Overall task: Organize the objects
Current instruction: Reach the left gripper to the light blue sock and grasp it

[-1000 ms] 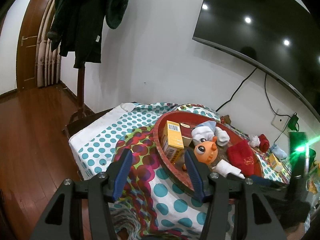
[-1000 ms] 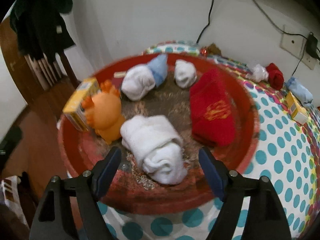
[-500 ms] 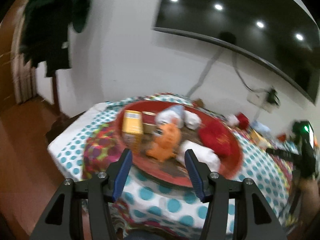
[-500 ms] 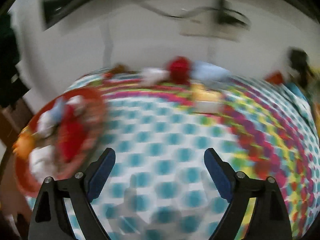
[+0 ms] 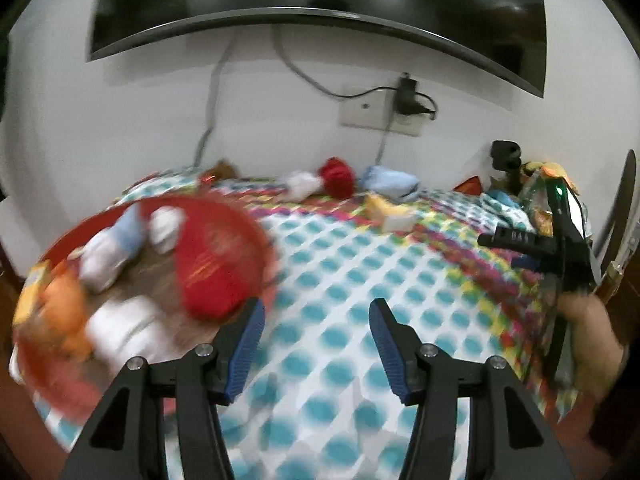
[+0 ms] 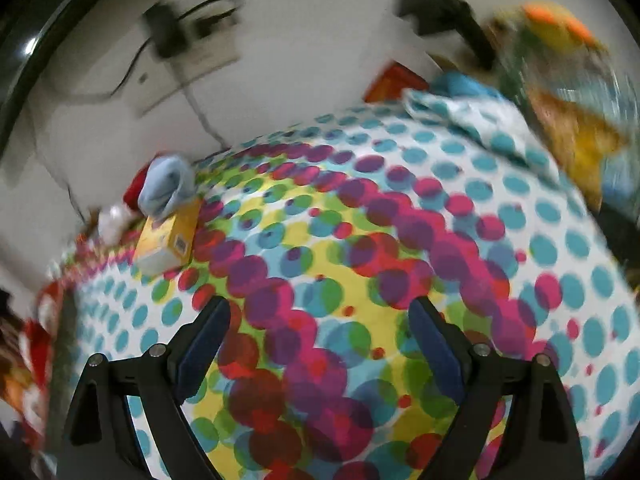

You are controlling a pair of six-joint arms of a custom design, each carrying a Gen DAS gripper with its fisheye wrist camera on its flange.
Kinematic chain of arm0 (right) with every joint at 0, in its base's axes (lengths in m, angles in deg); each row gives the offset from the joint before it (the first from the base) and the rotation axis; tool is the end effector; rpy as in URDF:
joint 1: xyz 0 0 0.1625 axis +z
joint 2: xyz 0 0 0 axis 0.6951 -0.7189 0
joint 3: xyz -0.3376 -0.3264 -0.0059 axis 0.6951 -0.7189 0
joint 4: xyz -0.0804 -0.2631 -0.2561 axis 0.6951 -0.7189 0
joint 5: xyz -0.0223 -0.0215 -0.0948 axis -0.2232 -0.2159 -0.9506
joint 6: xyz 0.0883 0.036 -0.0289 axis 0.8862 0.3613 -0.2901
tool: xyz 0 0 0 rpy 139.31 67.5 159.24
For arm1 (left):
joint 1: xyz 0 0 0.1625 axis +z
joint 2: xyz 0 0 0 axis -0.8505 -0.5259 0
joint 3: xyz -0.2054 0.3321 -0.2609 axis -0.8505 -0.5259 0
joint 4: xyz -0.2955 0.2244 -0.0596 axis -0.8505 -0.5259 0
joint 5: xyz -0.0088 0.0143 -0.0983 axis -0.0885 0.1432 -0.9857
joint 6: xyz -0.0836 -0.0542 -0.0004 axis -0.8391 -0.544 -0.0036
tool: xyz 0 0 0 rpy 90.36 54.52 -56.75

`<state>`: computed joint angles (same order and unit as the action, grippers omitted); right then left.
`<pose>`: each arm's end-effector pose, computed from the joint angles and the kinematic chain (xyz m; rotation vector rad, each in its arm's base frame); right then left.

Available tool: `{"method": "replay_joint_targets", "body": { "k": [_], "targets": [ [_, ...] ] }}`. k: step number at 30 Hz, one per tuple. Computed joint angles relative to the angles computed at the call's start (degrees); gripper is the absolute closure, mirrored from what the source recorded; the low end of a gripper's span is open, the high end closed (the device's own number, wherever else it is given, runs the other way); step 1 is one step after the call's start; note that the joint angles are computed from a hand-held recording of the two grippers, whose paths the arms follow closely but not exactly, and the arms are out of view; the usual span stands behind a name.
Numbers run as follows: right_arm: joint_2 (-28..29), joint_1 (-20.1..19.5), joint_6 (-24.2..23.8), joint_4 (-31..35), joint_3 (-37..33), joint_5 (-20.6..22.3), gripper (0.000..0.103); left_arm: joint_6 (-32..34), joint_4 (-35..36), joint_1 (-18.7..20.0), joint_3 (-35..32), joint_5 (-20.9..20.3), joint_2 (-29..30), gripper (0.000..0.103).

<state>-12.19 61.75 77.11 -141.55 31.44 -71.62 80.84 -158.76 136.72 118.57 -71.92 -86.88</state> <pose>0.2485 -0.6730 -0.0286 -0.3529 -2.1990 1.2191 0.0222 -0.7015 0.3129 0.8682 2.3698 -0.9851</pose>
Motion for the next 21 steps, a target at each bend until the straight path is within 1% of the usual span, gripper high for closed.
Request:
{"method": "replay_joint_targets", "body": {
  "k": [3,6,9,12,15,19,21],
  "targets": [
    [0.3,0.1,-0.3,1.6,-0.8,-0.4,0.010,-1.2,3.2,-2.0,-5.6,1.0,4.3,0.047],
    [0.3,0.2,-0.4,2.1,-1.1,-0.5,0.009,-0.5,5.2,-3.7,-11.3,2.8,9.0,0.047],
    [0.0,0.0,-0.4,1.0,-0.3,0.5,0.008,0.6,6.7,-5.2,-18.4,4.6,14.3,0.047],
    [-0.3,-0.1,-0.4,-0.3,0.5,1.5,0.008,1.7,9.9,-6.4,-25.5,5.9,18.7,0.047],
    [-0.6,-0.3,-0.3,-2.3,1.7,3.1,0.008,1.9,14.3,-7.6,-34.5,8.4,24.0,0.047],
    [-0.8,-0.5,-0.3,-3.6,2.3,4.3,0.008,-0.7,21.9,-8.4,-46.6,12.6,31.3,0.047],
    [-0.9,-0.6,-0.2,-4.2,2.6,4.9,0.008,-1.6,25.0,-8.6,-51.4,14.1,34.1,0.047]
  ]
}}
